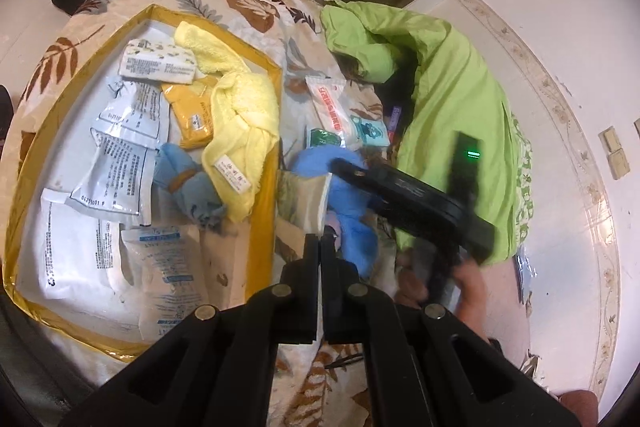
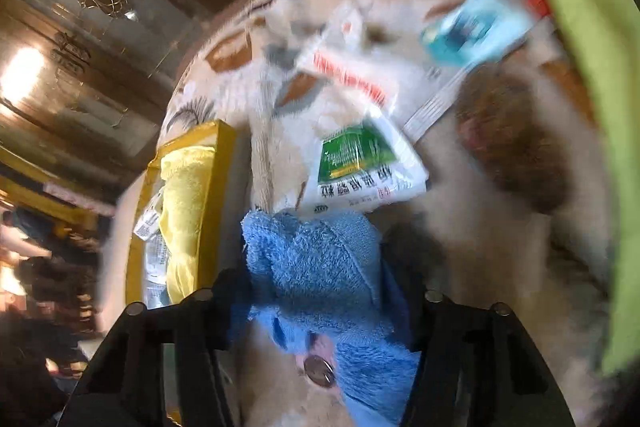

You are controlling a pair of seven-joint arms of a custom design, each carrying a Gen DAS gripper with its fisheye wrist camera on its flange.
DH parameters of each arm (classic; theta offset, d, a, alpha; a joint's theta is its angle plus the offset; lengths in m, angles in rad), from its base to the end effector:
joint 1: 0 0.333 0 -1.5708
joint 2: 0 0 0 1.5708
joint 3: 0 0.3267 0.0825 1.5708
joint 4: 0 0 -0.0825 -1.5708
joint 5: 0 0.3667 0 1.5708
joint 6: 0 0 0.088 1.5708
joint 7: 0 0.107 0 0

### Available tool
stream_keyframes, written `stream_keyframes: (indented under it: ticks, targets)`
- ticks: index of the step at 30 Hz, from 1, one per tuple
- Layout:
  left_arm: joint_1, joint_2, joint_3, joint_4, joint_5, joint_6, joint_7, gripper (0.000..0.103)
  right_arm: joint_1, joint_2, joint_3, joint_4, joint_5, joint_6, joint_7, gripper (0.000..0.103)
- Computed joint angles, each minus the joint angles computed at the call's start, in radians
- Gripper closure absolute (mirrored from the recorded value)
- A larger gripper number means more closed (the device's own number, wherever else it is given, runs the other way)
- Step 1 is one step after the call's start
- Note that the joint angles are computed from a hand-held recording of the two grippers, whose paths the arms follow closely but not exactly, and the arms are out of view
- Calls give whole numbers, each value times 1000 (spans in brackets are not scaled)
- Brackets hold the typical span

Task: Organize soft objects
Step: 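Grasp the blue knitted cloth with the right gripper and lift it, then lower the blue cloth into the tray and open the right gripper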

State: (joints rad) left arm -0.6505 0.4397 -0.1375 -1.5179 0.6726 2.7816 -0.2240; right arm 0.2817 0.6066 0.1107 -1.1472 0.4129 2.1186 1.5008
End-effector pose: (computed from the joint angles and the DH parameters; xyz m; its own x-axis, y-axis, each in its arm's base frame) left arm 0.5013 -0.5149 0.5184 0.2064 -0.6998 0.6839 -0.7082 -0.5891 -0.3890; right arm 0.6960 0.2800 0.5069 0.3224 -0.8436 -0.4294 -0.9247 -0.1836 -0.3334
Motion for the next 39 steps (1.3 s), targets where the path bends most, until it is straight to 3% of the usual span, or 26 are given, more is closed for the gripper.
stream_keyframes:
  ticks: [5, 7, 12, 21, 25, 29, 32, 34, 38, 39]
  targets:
    - [-11, -44, 6, -59, 27, 0, -40, 102, -4, -232, 15, -283, 68, 222, -96, 45]
    - [-19, -82, 20, -103, 71, 14, -105, 102, -24, -311, 34, -355, 160, 267, -143, 45]
    - [-4, -182, -6, -177, 158, -69, -183, 102, -44, -438, 49, -448, 406, 235, -254, 44]
    - [89, -319, -108, -307, 175, -212, -213, 102, 41, -410, 57, -424, 500, 144, -170, 42]
    - [112, -307, -144, -304, 124, -288, -137, 102, 79, -360, 61, -419, 451, 165, -82, 42]
    - [122, -270, -153, -285, 56, -327, -40, 102, 126, -297, 54, -410, 309, 205, 12, 41]
    - [128, -260, -139, -288, 52, -305, -26, 102, 155, -276, 46, -418, 188, 241, 44, 39]
    - [146, -274, -123, -339, 46, -230, -82, 102, 167, -277, 39, -436, 122, 266, 61, 37]
    - [177, -302, -123, -431, -14, -164, -120, 100, 153, -283, 58, -469, 115, 284, 25, 36]
    - [191, -307, -122, -470, -43, -104, -139, 100, 152, -287, 60, -475, 114, 287, 19, 36]
